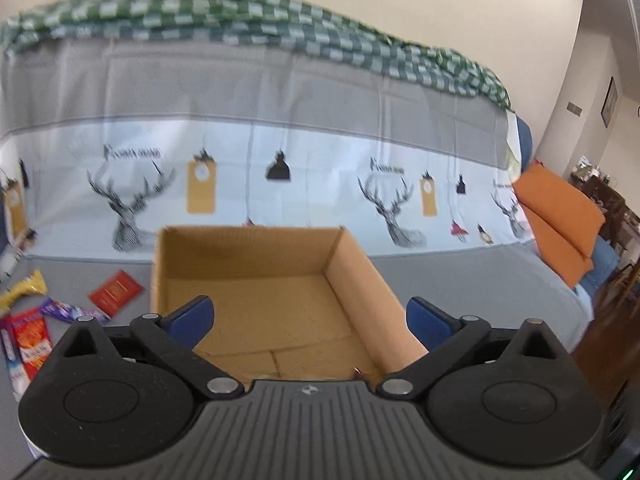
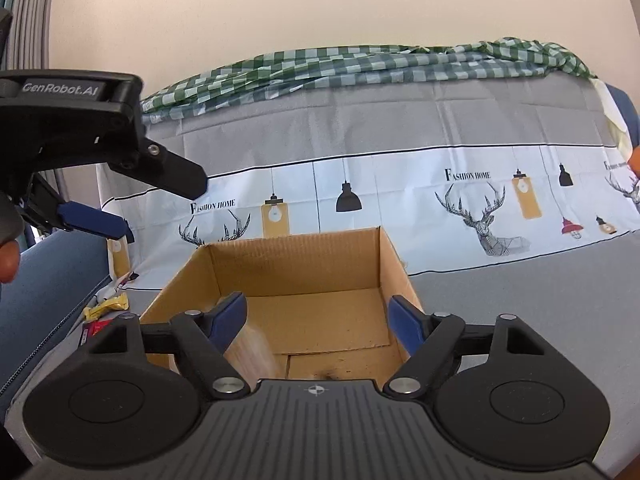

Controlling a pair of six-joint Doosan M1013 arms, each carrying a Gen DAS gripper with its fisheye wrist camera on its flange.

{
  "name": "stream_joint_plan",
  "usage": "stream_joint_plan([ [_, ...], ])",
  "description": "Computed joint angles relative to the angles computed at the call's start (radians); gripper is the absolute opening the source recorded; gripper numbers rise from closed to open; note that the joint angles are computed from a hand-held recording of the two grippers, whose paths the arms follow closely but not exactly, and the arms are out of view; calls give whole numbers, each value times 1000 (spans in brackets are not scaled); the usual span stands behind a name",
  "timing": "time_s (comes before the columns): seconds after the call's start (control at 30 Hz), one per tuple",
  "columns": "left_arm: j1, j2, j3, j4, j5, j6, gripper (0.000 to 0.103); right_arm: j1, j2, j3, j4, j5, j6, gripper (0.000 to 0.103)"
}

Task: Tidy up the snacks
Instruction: 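Move both open tools back toward the snack pile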

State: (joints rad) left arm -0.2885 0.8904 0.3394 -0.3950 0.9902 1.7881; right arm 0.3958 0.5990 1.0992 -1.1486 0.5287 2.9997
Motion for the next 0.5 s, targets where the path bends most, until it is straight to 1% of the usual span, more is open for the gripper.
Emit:
stream_joint_plan([
  [0.03, 3, -33, 71, -7, -48, 34, 102, 1, 1, -2, 2, 4, -3, 79],
  [0.07, 8, -52, 112, -17, -68, 62, 102, 1, 2, -4, 6, 8, -8, 79],
  [0.13, 22, -81, 178, -36, -83, 96, 96, 2, 3, -7, 10, 11, -14, 79],
  [0.2, 43, -96, 216, -56, -61, 116, 83, 3, 4, -8, 11, 14, -20, 79],
  [0.23, 56, -100, 230, -64, -45, 119, 79, 3, 4, -9, 13, 15, -24, 79],
  [0.3, 82, -109, 265, -76, -36, 128, 54, 4, 5, -11, 20, 17, -32, 79],
  [0.33, 94, -115, 286, -64, -40, 131, 49, 3, 5, -13, 26, 19, -38, 79],
  [0.4, 116, -115, 303, -28, -40, 129, 30, 3, 7, -16, 41, 22, -53, 79],
  [0.47, 140, -100, 288, 6, -36, 132, 26, 4, 11, -26, 65, 29, -78, 78],
  [0.5, 151, -88, 269, 23, -36, 125, 26, 3, 12, -29, 76, 30, -90, 75],
])
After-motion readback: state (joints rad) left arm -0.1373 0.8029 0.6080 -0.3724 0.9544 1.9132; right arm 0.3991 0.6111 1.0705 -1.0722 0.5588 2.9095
